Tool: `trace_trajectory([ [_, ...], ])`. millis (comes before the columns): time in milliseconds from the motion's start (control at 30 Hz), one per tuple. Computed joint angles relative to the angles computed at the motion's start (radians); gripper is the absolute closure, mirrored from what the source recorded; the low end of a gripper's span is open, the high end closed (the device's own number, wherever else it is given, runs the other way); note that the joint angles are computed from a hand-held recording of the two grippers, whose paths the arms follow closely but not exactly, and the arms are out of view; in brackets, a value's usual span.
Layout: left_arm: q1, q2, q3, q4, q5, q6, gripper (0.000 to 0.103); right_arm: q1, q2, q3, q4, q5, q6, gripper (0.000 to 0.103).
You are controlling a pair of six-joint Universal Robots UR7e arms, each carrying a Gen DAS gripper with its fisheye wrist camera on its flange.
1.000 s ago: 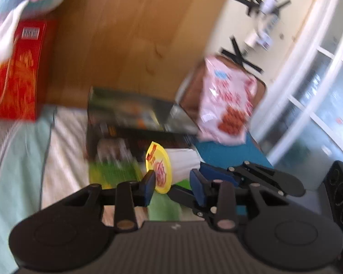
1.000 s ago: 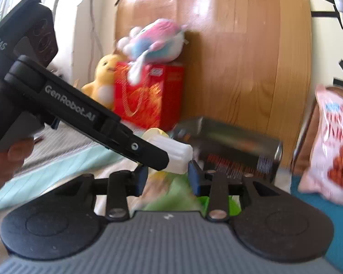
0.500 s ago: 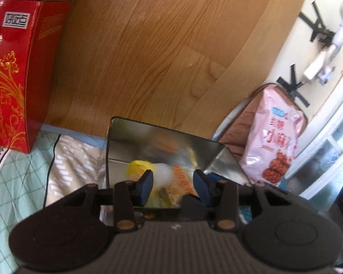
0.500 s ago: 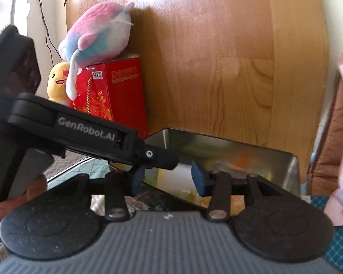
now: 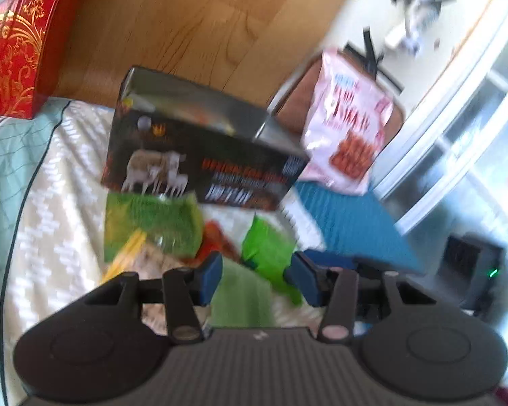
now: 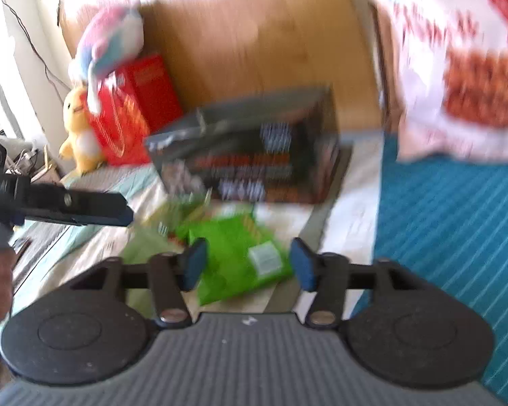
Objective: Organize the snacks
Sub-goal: 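Reach the left gripper to the pink UHA candy box and grasp it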
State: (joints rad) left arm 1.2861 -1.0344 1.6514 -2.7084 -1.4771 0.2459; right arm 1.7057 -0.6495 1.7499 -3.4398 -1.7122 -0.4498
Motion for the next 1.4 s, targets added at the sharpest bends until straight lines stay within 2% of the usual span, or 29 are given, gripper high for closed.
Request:
trace_trajectory([
  [100, -0.018, -0.012, 0.047, -0.025, 0.071, 0.010, 0.062, 0.025, 0.041, -0.014, -0.050, -0.052, -0.032, 0.036],
  [200, -0.020, -0.053, 0.107, -0.057, 0.102, 0.001, 0.062, 0.039, 0.042, 0.002, -0.036, -0.029, -0.035, 0.045],
  [267, -0.012, -0.089, 0.150, -0.074, 0.101, -0.008, 0.062, 0.054, 0.053, 0.012, -0.041, -0.039, -0.060, 0.047],
  [433, 0.013, -0.190, 0.240, -0.083, 0.079, -0.035, 0.067, 0.066, 0.044, 0.065, -0.050, 0.014, -0.127, 0.047],
  [533, 0.030, -0.233, 0.261, -0.058, 0.044, -0.059, 0.064, 0.080, 0.042, 0.104, -0.139, 0.013, -0.161, 0.046],
  [667, 0.038, -0.279, 0.292, -0.054, 0.027, -0.054, 0.059, 0.077, 0.013, 0.198, -0.285, 0.058, -0.159, 0.040],
  [733, 0.043, -0.295, 0.294, -0.042, -0.002, -0.057, 0.059, 0.078, 0.001, 0.240, -0.326, 0.057, -0.166, 0.037],
  [867, 0.041, -0.297, 0.280, -0.006, -0.093, -0.043, 0.059, 0.091, 0.019, 0.280, -0.442, -0.035, -0.237, 0.017],
  [900, 0.035, -0.290, 0.274, 0.013, -0.111, -0.036, 0.059, 0.094, 0.027, 0.274, -0.458, -0.065, -0.240, 0.016],
  [967, 0.018, -0.269, 0.260, 0.055, -0.123, -0.029, 0.056, 0.089, 0.018, 0.264, -0.430, -0.100, -0.215, 0.016],
  [1033, 0.001, -0.248, 0.256, 0.077, -0.108, -0.035, 0.052, 0.074, -0.004, 0.255, -0.361, -0.086, -0.204, 0.015],
  [1167, -0.022, -0.211, 0.260, 0.079, -0.046, -0.076, 0.038, 0.060, -0.019, 0.230, -0.268, -0.067, -0.298, 0.012],
  [1267, -0.028, -0.194, 0.261, 0.082, -0.027, -0.102, 0.037, 0.053, -0.024, 0.199, -0.179, -0.065, -0.355, 0.012],
  [1333, -0.032, -0.191, 0.270, 0.072, -0.018, -0.103, 0.037, 0.048, -0.023, 0.181, -0.126, -0.071, -0.360, 0.014],
  [1400, -0.029, -0.189, 0.269, 0.075, -0.021, -0.116, 0.042, 0.041, -0.029, 0.185, -0.099, -0.067, -0.336, 0.027],
])
